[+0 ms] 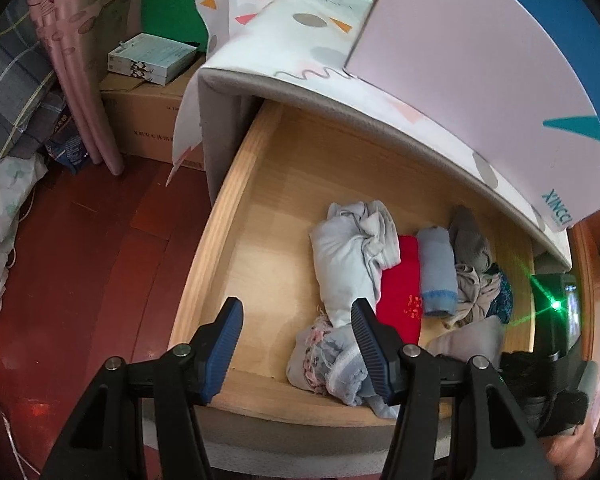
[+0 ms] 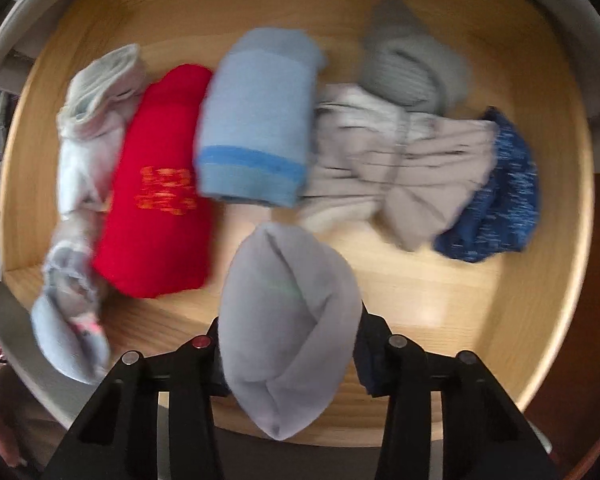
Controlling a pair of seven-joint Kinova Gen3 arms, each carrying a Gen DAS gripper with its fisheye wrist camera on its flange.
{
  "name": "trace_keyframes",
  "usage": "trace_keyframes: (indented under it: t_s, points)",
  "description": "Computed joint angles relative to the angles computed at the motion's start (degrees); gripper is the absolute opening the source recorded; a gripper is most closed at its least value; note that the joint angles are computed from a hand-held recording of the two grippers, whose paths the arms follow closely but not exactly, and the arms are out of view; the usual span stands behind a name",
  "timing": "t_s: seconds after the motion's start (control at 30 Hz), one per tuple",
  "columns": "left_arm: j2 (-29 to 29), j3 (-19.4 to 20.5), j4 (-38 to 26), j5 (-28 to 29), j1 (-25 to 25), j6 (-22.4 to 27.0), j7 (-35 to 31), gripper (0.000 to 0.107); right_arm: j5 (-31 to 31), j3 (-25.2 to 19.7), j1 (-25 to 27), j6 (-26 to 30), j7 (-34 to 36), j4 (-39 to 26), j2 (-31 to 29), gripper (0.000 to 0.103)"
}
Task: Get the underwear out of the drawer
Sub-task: 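Grasp the white sock with the right tool while the left tool lowers into the drawer, then close the left tool on the pale grey rolled garment in the drawer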
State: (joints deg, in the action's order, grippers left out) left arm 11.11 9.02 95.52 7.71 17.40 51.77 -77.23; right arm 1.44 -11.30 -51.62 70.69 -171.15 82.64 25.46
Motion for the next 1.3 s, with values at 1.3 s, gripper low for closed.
trace_keyframes:
  t_s: [1.3]
  points:
    - [16.0, -0.2, -18.1, -5.4, 10.3, 23.6, 4.3, 0.066, -2.3, -5.4, 6.8, -14.3, -3.8, 25.9, -18.2, 0.041]
